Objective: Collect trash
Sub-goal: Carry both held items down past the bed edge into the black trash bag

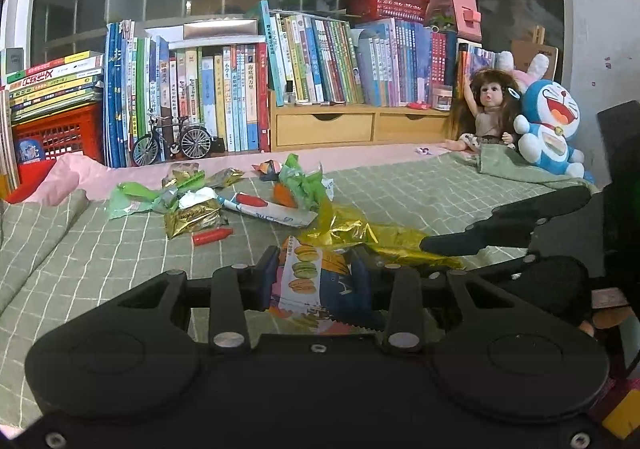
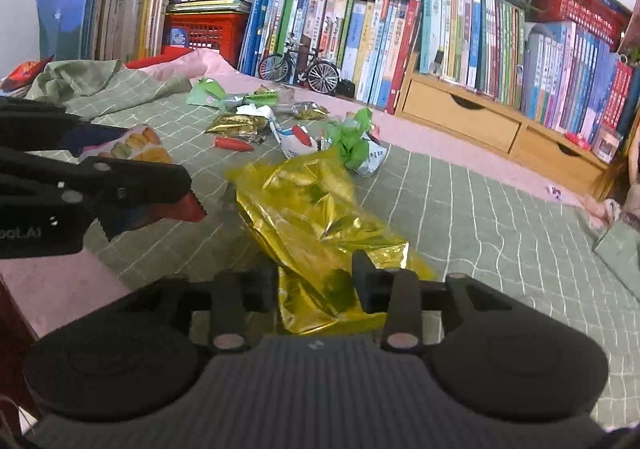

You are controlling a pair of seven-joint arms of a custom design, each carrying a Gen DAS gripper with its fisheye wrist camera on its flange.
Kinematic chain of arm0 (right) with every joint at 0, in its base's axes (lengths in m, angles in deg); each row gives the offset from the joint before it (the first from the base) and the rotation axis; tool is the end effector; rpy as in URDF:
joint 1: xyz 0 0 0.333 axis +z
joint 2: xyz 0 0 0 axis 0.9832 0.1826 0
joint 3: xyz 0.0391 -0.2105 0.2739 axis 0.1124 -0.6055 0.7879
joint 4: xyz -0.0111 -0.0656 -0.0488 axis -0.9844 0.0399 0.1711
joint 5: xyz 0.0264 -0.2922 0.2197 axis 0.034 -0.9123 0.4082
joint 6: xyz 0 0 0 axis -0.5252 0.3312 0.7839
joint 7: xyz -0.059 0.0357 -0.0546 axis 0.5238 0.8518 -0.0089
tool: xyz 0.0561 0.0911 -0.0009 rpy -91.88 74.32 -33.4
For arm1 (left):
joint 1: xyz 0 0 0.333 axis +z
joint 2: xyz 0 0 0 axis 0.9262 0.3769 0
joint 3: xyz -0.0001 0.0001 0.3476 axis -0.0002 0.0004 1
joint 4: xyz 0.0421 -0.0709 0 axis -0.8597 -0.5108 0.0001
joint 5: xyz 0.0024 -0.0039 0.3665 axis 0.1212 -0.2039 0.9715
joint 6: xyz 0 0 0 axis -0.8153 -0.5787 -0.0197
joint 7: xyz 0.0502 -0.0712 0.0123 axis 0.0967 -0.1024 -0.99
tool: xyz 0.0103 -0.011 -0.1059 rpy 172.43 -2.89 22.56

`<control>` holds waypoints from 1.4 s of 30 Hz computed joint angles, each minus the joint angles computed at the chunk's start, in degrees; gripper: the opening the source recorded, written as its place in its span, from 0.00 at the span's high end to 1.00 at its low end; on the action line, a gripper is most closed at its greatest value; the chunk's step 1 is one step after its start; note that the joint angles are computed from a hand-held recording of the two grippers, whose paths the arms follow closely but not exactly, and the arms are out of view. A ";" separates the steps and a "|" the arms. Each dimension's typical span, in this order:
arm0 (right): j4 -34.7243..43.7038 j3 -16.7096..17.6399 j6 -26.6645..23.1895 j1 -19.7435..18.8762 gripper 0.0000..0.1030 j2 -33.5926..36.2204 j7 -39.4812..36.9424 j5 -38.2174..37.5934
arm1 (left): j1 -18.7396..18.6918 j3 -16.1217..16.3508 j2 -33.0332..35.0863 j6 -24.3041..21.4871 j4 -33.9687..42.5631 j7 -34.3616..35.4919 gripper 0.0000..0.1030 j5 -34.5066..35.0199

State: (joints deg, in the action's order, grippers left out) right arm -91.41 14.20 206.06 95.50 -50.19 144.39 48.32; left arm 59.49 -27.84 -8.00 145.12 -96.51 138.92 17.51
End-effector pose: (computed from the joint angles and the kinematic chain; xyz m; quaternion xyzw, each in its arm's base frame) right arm 0.4951 0.1223 0.6769 -0.7454 0.4582 -0.3366 0.3480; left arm 0.4567 -0.2835 0.7171 -0.4851 0.6872 -0.4483 0.3025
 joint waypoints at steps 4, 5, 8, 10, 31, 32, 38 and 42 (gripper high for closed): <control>-1.63 -0.73 1.33 0.91 0.71 -1.97 -0.35 1.06 | -0.46 0.49 -0.76 0.42 -0.97 1.02 0.65 -1.86; -1.78 -1.30 1.06 1.49 0.73 -2.60 -0.46 2.22 | -0.67 0.70 -1.10 0.70 -1.42 1.66 0.65 -2.79; -1.48 -4.46 -2.41 4.78 0.74 -5.12 -1.77 9.04 | -0.49 0.48 -2.49 1.85 -3.03 2.92 0.65 -4.26; -1.58 -5.82 -4.54 6.17 0.75 -6.92 -2.83 12.73 | -0.52 0.36 -3.61 2.62 -4.30 4.34 0.65 -5.71; -7.48 -9.08 -20.71 7.79 0.77 -22.80 -0.63 26.58 | -10.60 4.69 -17.73 -0.54 -17.14 26.58 0.65 -35.61; -8.11 -8.83 -21.11 7.67 0.77 -23.49 -0.35 26.20 | -10.44 4.40 -18.11 -1.21 -17.40 26.53 0.65 -36.08; -10.54 -8.29 -23.67 8.20 0.78 -26.89 2.24 25.04 | -10.79 3.82 -21.23 -4.68 -20.32 26.56 0.65 -38.67; -12.11 -8.22 -25.67 7.97 0.79 -28.24 4.10 24.44 | -10.94 3.42 -22.44 -7.17 -21.86 25.97 0.65 -39.61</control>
